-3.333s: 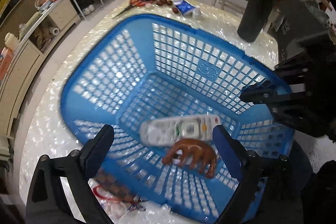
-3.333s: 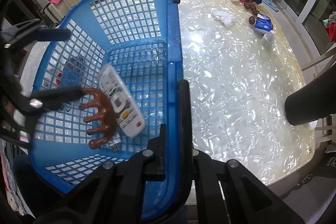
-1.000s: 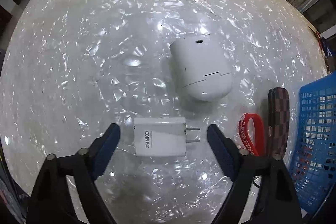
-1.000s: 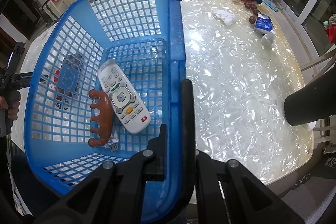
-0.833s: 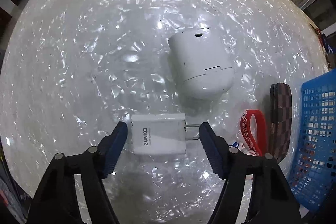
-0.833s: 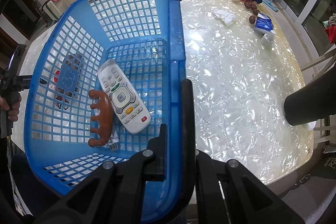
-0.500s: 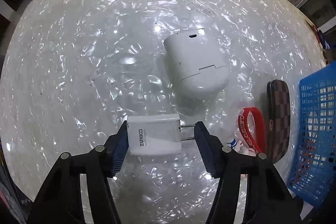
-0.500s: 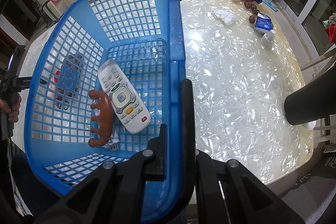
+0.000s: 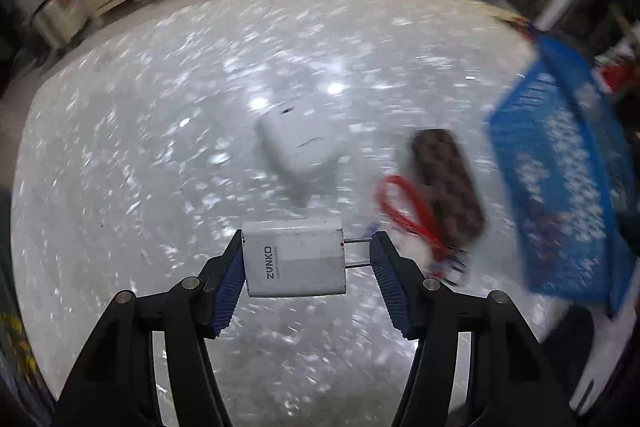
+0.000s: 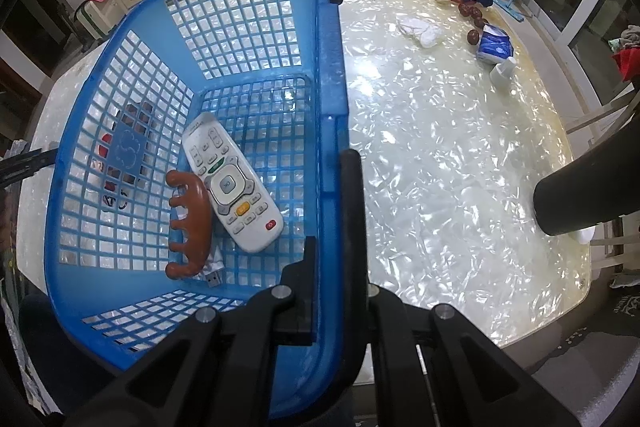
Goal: Organize rigid objects
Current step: 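Close the left gripper on the white charger and carry it over the basket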
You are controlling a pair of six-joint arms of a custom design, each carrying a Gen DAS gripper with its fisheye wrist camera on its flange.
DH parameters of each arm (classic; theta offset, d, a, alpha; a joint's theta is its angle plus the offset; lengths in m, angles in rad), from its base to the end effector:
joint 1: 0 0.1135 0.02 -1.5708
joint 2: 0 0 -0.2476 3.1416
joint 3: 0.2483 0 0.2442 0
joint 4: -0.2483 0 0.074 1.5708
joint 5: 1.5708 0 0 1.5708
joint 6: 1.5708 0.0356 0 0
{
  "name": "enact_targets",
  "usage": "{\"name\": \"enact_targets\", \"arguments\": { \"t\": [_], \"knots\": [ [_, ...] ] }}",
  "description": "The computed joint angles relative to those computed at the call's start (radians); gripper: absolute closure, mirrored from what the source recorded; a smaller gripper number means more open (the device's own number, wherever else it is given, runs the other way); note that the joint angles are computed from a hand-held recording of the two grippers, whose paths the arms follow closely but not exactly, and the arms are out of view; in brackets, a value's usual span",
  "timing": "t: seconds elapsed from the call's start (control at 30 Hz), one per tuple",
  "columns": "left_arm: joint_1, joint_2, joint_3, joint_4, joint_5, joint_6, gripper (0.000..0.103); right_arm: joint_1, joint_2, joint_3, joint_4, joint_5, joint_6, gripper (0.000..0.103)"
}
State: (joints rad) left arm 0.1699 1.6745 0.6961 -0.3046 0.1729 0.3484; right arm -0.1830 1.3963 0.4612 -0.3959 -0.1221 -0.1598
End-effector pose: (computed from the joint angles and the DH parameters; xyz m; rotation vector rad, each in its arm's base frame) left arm 0.2559 0.0377 0.0923 0.2863 2.8026 -0.1314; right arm 0.1894 -0.0306 0.0963 0.0122 2.8827 0.1144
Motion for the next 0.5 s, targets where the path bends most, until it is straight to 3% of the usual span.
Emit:
{"name": "enact_targets", "arguments": {
  "t": [0.27, 0.5],
  "knots": [
    [-0.053, -0.28, -0.083, -0.088, 0.029, 0.157, 0.038, 0.002, 0.002, 0.005, -0.004, 0.001, -0.012, 0.098],
    [-0.159, -0.455, -0.074, -0.222, 0.118, 0.192, 0.038, 0.014, 0.026, 0.024, 0.007, 0.014, -0.012, 0.099]
  ]
}}
